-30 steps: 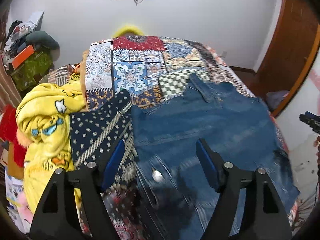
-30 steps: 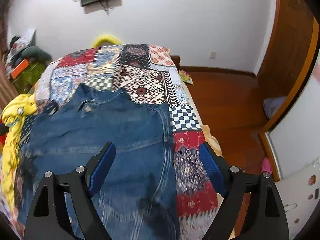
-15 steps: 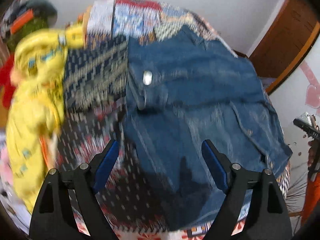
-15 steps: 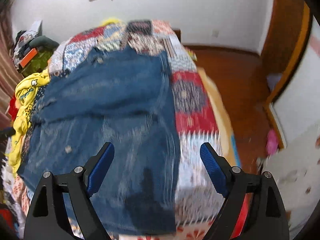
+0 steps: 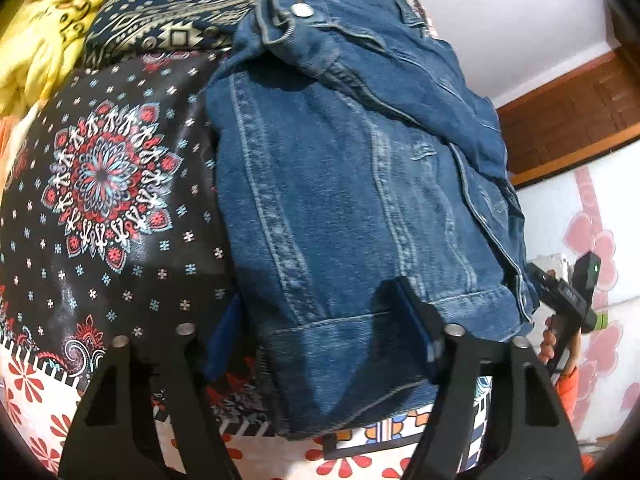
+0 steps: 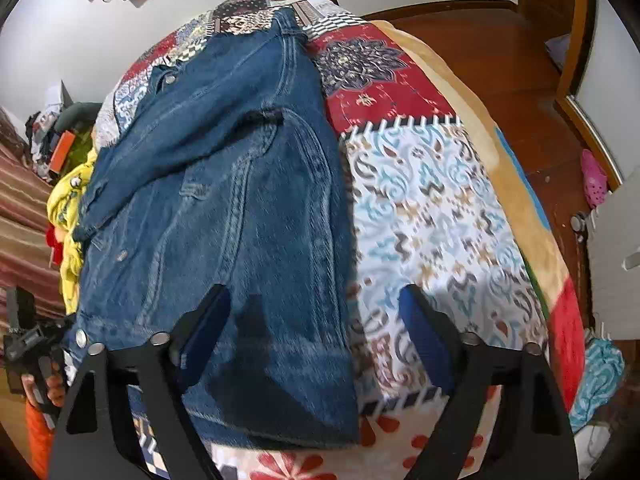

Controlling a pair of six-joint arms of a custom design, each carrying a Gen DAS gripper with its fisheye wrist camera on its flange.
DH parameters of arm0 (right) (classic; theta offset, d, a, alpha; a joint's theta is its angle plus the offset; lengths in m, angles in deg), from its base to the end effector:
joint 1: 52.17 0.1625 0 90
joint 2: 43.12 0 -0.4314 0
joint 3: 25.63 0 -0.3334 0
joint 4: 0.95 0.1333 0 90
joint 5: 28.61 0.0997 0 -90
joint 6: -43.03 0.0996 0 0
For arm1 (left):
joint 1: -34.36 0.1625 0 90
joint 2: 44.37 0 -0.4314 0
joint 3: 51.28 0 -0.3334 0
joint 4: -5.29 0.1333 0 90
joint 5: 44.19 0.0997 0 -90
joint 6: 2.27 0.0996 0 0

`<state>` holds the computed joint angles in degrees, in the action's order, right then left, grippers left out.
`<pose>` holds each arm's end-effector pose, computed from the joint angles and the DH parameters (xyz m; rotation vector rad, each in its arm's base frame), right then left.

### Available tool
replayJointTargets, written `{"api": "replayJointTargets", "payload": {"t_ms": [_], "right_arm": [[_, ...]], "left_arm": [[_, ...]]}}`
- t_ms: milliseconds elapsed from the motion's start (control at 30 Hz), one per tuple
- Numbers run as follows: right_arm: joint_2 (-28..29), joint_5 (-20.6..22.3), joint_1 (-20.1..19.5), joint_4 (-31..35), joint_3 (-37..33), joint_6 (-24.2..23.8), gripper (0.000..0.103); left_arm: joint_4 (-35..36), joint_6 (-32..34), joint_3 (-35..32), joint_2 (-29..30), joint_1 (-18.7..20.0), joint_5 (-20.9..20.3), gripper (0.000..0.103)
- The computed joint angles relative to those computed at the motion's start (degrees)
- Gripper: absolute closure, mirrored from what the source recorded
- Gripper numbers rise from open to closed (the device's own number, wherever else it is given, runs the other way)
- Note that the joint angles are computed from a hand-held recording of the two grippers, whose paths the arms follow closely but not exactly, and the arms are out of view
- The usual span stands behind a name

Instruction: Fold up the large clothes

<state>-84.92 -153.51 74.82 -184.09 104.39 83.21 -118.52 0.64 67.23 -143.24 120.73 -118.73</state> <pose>0.3247 -0.3042 0.0440 -0.1096 -2.6499 0.6090 0.1363 -0.3770 0.4080 0.1147 2.8508 -0.3570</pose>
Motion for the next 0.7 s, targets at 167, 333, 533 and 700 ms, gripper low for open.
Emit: {"api": "replayJointTargets", "payload": {"t_ms": [167, 333, 533, 700], "right_arm": [[0.7, -0.1, -0.1, 2.8, -1.1, -1.2, 0.058], [0.3, -1.4, 2.2, 9.4, -2.9, -3.0, 0.084], [0.2, -0.5, 3.5, 6.7, -4.0, -5.9, 0.090], [-1.5, -0.8, 4.3, 7.3, -8.7, -13.2, 0.090]], "left_arm": [[1.5, 2.4, 1.3, -2.1, -2.3, -1.5, 0.052], [2.0, 4.4, 2.2, -3.6, -6.4, 3.4, 0.075], [-1.5, 5.3, -0.2, -4.3, -8.0, 1.7, 0.087], [-4.6, 4.9, -5.5, -2.0, -9.4, -2.8, 0.088]]}}
